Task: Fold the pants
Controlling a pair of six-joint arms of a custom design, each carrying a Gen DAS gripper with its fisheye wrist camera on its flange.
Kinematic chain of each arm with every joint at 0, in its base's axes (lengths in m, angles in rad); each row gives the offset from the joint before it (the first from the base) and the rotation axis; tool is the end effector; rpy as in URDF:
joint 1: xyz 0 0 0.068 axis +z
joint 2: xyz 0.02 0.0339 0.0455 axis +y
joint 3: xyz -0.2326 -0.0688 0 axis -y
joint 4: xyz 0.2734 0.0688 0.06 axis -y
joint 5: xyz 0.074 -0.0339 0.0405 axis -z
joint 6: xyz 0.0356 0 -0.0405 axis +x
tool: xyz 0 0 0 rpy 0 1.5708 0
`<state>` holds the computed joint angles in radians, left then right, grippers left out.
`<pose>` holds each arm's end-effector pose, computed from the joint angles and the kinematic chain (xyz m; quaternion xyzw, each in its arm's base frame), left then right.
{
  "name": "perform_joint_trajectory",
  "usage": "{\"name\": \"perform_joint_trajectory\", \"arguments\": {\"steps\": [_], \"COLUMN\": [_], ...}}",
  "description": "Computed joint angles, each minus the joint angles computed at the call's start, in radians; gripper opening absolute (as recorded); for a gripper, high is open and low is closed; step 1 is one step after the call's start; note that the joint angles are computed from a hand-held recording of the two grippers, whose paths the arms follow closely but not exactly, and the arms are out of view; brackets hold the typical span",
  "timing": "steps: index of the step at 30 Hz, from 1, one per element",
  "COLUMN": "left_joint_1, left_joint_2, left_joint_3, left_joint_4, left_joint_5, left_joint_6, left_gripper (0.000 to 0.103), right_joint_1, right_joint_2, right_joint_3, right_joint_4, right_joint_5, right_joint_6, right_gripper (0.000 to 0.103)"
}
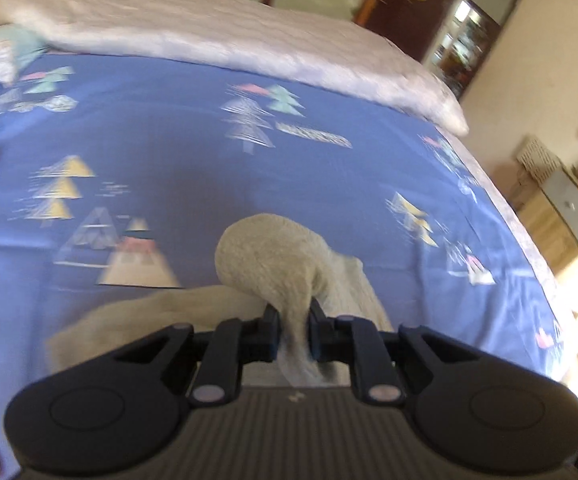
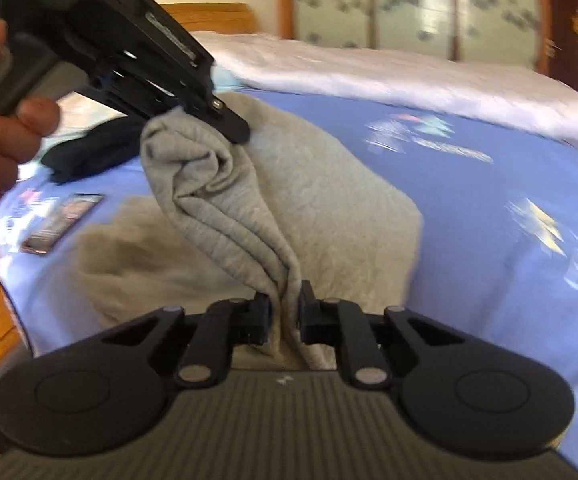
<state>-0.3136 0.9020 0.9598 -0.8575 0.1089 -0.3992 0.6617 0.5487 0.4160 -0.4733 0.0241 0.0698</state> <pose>0.2095 -0.0720 0.2932 -0.0191 0.9252 -0.1783 0.3343 0.1509 0.1164 0.1957 -0.2530 0.8489 0.1559 0.4370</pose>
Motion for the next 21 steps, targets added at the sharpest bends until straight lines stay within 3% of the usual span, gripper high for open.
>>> {"name": "perform_joint_trajectory", "arguments": {"steps": [4,5,6,8,10,13,17,19,21], "left_joint_1": [0.210,0.257,0.286,0.333,0.418,0.554,0.612,0.553,0.396], "left_joint_2": [-0.112,-0.121,-0.116,-0.093,-0.101,-0.217,-0.360,-0.403,-0.407], "left_joint_3": [-0.076,-0.105,-0.130,-0.188,-0.231,-0.281,-0.288,-0.290,-0.294], "left_joint_4": [-0.075,-0.087,-0.090,-0.098,-0.114,-0.136,-0.140,-0.125,-0.114], "left_joint_5": [0.056,0.056,0.051,0.021,0.077,0.199,0.283,0.262,0.105], "left_joint_6": [0.091,0.114,0.136,0.147,0.173,0.194,0.159,0.142,0.117], "left_gripper": [0.019,0.029,0.045,0.048,0.048,0.049,0.047,0.046,0.046], "right_joint_1": [0.145,0.172,0.192,0.198,0.223,0.148,0.033,-0.047,-0.082], "right_joint_2": [0.219,0.272,0.330,0.435,0.455,0.321,0.131,0.104,0.120], "right_joint_3": [0.091,0.112,0.137,0.175,0.184,0.132,0.058,0.040,0.047], "right_joint_4": [0.114,0.139,0.154,0.174,0.161,0.138,0.103,0.105,0.095], "right_joint_5": [0.008,-0.006,-0.040,-0.102,-0.067,-0.143,-0.143,-0.167,-0.168], "right_joint_6": [0.006,0.008,-0.001,-0.041,-0.034,-0.012,0.073,0.115,0.142], "right_gripper": [0.023,0.031,0.044,0.052,0.052,0.052,0.051,0.042,0.033]}}
